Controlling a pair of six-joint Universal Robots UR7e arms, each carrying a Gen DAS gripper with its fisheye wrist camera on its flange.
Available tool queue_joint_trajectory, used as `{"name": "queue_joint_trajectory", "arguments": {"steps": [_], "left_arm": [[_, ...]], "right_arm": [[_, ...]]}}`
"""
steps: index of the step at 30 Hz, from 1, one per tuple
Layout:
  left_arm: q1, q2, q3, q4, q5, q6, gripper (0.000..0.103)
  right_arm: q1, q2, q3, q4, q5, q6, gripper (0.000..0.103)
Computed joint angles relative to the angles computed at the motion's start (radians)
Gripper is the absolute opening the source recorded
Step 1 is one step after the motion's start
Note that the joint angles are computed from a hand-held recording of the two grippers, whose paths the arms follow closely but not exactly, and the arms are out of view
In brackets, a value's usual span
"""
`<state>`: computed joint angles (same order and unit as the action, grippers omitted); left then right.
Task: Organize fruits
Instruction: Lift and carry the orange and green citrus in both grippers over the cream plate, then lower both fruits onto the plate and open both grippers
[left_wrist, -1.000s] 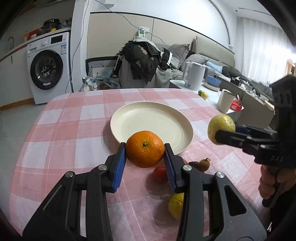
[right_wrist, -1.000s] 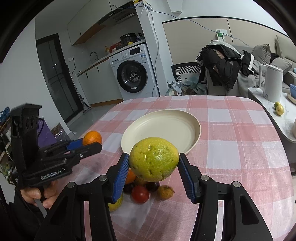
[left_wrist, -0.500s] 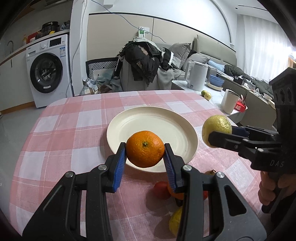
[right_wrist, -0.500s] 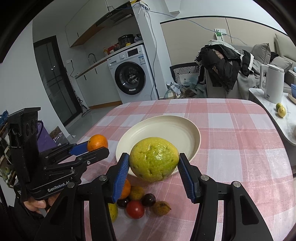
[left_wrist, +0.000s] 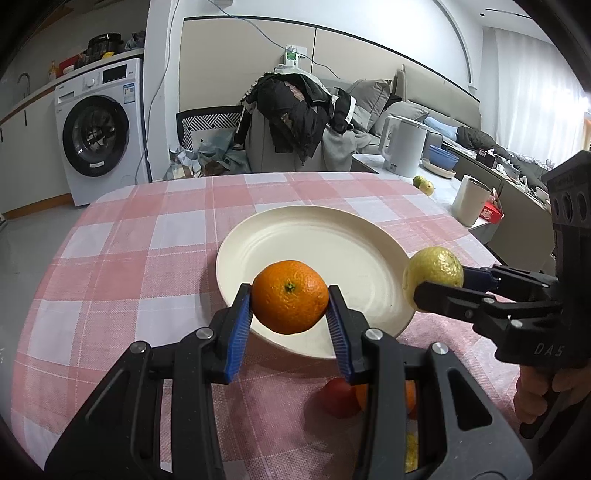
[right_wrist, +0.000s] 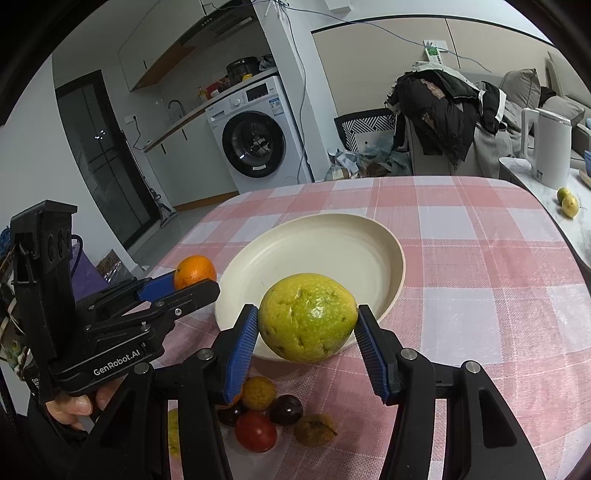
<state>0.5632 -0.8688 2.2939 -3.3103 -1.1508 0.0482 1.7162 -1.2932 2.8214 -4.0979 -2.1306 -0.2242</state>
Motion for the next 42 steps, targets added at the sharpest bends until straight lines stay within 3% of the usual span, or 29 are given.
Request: {"name": "queue_joint_trajectory", "arguments": {"steps": [16, 37, 40, 42], "left_arm": [[0.02, 0.042, -0.021, 0.0, -0.002, 0.024, 0.036], [0.03, 0.065, -0.04, 0.022, -0.005, 0.034, 0.037], [0.026, 0.062, -0.035, 0.02, 0.009, 0.031, 0.045], [0.021, 0.056, -0.026, 0.011, 0.021, 0.032, 0.059]], "right_arm": [[-0.075, 0.044, -0.02, -0.005, 0.044, -0.018, 0.055], [-0.097, 0.079, -0.048, -0.006, 0.054, -0.03, 0.055], [-0.08, 0.093, -0.054, -0.016, 0.021, -0.042, 0.055], [-0.071, 0.096, -0.053, -0.025, 0.003, -0.046, 0.055]]}}
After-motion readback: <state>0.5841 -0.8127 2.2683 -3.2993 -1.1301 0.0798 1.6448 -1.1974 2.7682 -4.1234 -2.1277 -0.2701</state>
